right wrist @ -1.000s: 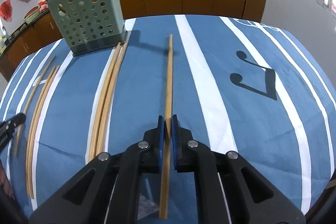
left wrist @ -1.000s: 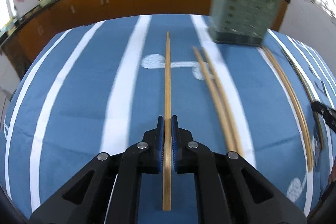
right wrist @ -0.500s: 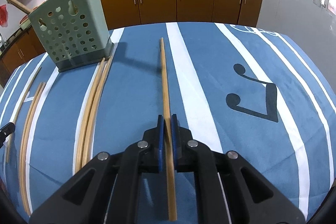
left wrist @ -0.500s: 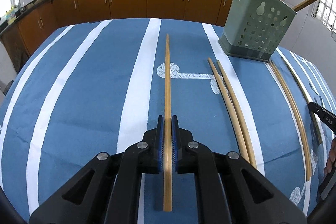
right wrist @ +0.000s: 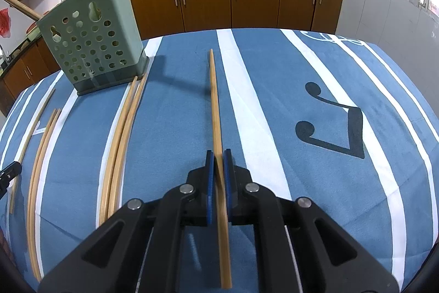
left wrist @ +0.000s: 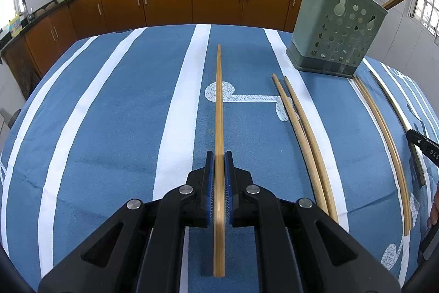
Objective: Organize utensils
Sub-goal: 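Hold the chopstick in the right gripper while the left gripper holds its own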
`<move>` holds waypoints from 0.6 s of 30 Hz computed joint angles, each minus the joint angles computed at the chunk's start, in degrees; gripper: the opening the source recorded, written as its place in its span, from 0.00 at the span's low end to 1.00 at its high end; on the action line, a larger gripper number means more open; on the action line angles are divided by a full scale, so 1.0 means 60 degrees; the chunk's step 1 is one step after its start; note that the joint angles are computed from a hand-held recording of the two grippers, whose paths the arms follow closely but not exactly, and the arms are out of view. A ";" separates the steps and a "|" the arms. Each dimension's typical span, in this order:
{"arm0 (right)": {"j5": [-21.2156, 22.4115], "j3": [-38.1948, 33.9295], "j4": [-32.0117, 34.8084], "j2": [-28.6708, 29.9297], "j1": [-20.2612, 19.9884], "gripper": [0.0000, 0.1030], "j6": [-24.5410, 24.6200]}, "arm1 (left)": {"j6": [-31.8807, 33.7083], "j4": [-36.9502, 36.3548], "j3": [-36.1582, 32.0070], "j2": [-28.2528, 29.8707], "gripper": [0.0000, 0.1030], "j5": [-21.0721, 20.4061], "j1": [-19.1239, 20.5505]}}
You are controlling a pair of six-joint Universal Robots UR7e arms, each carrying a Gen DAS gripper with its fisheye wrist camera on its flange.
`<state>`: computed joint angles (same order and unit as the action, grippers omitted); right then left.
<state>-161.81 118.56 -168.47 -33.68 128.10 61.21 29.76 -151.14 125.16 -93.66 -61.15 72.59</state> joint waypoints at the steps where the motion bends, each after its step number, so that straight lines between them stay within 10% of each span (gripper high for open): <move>1: 0.0001 -0.0010 0.0012 0.0006 0.0003 0.08 0.0012 | 0.0001 0.0002 -0.0005 0.0003 0.09 -0.0002 0.0003; 18: 0.0130 0.0108 0.0810 -0.0051 0.0364 0.08 0.0692 | 0.0301 0.0119 0.0365 -0.0419 0.08 0.0128 -0.0128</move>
